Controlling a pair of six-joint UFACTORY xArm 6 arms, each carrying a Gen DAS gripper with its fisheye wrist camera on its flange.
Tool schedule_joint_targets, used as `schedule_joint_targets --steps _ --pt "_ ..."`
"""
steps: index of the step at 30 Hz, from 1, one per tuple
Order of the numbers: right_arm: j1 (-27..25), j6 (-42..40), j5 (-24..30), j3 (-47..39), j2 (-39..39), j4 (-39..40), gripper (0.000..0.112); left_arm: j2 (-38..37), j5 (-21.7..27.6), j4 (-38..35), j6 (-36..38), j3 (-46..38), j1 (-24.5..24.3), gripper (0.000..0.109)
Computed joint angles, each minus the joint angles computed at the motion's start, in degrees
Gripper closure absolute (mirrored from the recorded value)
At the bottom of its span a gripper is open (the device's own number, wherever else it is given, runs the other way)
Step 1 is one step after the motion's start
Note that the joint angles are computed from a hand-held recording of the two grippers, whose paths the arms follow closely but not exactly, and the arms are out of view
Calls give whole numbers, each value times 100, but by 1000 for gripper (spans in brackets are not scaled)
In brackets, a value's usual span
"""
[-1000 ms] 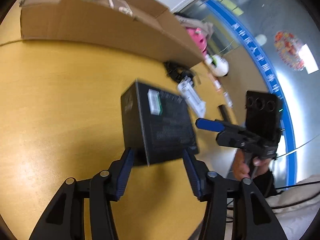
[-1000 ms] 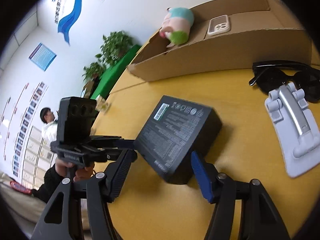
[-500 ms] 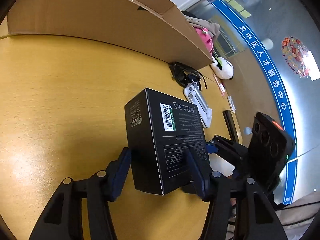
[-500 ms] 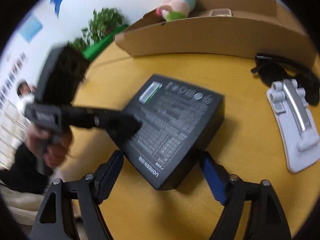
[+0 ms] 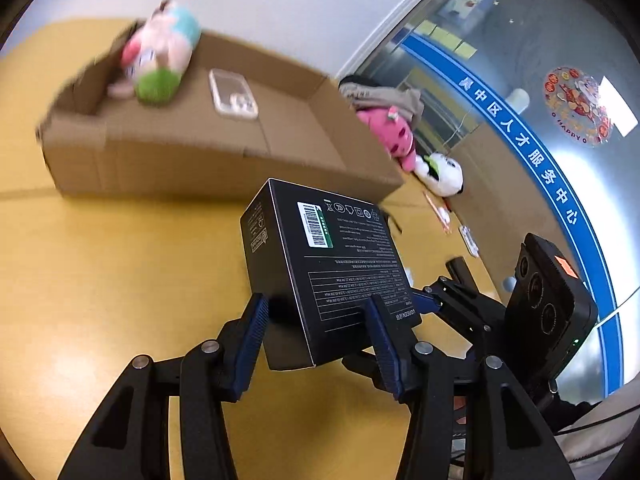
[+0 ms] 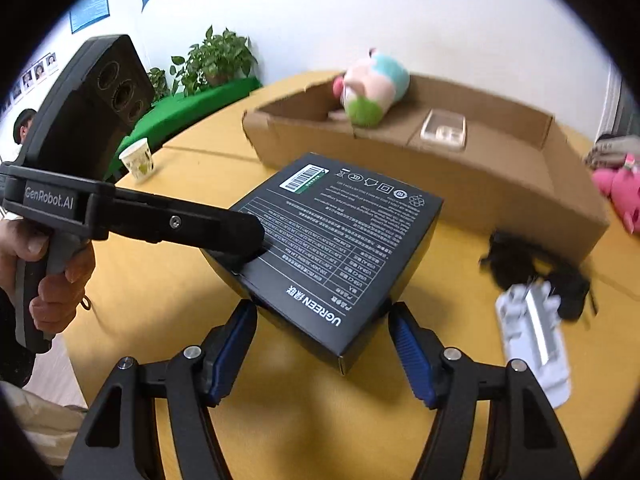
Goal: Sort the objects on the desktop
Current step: 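Carry the charger box into the cardboard box and open the left gripper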
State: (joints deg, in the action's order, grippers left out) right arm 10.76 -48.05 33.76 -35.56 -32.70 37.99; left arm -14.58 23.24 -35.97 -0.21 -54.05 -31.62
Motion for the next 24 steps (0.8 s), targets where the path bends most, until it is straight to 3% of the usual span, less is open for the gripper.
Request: schedule_joint_targets --steps 3,10,17,24 --pt "73 -13 -147 -296 157 64 45 89 -40 384 -89 -321 119 56" --pt "356 -15 -643 -1656 1295 -107 47 626 292 463 618 -1447 819 55" --pt "466 -58 -378 -3278 2717 232 47 1420 906 -48 1229 -2515 1559 55" --pt "534 225 93 -4368 3996 183 48 2129 1402 407 816 -3013 1930 55"
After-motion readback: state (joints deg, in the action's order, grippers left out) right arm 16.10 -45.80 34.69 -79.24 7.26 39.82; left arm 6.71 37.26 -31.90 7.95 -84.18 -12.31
